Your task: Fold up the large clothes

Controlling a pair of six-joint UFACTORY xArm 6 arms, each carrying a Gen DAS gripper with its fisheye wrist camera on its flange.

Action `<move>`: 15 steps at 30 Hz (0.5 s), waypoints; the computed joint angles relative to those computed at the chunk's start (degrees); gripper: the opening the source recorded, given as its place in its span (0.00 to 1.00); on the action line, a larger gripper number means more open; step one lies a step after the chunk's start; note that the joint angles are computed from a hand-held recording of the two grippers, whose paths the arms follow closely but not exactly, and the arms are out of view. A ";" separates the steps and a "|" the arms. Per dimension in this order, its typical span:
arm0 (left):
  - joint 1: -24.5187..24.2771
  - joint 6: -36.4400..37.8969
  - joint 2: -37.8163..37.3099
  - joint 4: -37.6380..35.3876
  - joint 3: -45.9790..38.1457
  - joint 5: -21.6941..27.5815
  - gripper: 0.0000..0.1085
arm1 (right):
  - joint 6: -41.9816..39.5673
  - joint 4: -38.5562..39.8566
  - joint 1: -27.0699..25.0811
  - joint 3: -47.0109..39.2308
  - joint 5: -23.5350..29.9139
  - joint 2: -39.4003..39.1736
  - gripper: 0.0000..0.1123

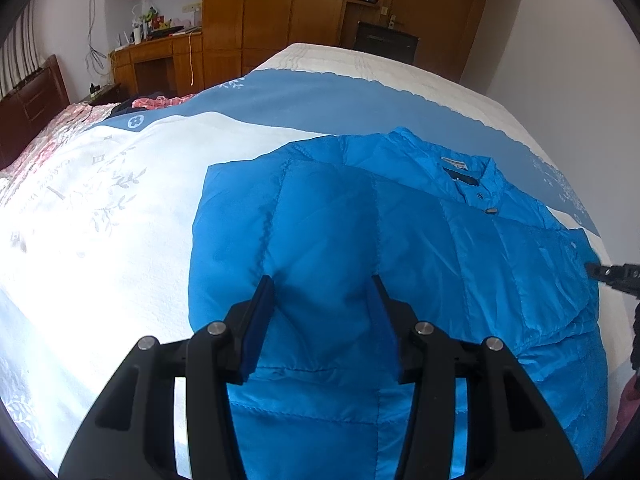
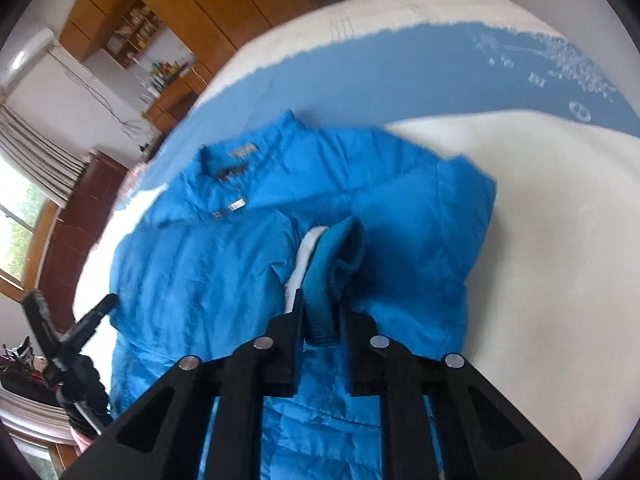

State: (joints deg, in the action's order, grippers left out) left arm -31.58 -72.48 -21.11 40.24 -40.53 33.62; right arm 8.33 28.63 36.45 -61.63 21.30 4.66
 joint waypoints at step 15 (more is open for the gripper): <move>-0.22 1.16 3.51 0.54 -0.74 -0.32 0.45 | 14.64 -17.82 -0.34 7.07 -1.57 -3.56 0.16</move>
